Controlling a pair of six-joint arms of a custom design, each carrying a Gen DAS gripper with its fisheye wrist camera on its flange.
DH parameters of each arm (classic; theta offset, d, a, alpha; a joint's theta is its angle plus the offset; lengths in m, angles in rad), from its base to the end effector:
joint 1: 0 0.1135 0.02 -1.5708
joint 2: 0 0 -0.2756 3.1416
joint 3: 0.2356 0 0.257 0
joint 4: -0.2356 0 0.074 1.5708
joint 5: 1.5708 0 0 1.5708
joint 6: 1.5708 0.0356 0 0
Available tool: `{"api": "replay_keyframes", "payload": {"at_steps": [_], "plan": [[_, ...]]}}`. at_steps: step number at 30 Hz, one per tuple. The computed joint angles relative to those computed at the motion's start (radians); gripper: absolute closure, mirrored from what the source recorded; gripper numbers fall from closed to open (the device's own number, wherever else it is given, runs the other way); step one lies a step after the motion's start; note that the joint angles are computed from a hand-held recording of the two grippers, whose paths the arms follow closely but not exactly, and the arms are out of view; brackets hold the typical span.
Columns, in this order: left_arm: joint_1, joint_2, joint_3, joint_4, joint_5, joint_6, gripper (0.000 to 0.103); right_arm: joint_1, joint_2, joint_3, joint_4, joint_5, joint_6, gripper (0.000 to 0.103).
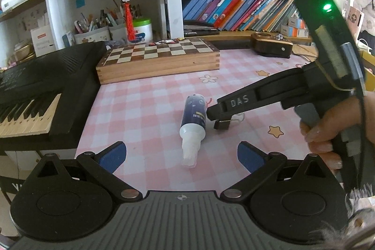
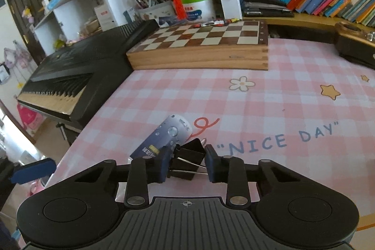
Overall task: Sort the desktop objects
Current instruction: 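Close right gripper on the black binder clip while left gripper grasps the glue tube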
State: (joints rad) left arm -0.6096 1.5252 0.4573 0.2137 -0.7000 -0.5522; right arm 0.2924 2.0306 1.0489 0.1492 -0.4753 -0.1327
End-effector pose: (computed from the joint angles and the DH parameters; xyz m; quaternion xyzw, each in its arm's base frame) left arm 0.2156 -0.1226 0.1224 -0.0949 0.8828 0.0877 0.4516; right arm 0.3804 0.1315 0.1079 -0.2742 0.8681 0.2468 0.3321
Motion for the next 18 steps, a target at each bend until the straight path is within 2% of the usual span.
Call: {"api": "replay_keyframes", "payload": {"at_steps": [5, 10, 12, 17, 18], "plan": [[0.056, 0.049, 0.028, 0.051, 0.055, 0.040, 0.003, -0.031, -0.074, -0.055, 0.037, 0.007, -0.030, 0.072], [0.122, 0.145, 0.090, 0.106, 0.127, 0.077, 0.024, -0.049, -0.118, -0.073, 0.030, 0.035, -0.063, 0.072], [0.152, 0.189, 0.130, 0.101, 0.166, 0.098, 0.037, -0.055, -0.136, -0.081, 0.024, 0.040, -0.066, 0.072], [0.203, 0.272, 0.203, 0.113, 0.208, 0.102, 0.039, -0.075, -0.172, -0.096, 0.004, 0.033, -0.071, 0.072], [0.215, 0.285, 0.217, 0.108, 0.222, 0.097, 0.042, -0.080, -0.180, -0.101, 0.003, 0.031, -0.064, 0.072]]}}
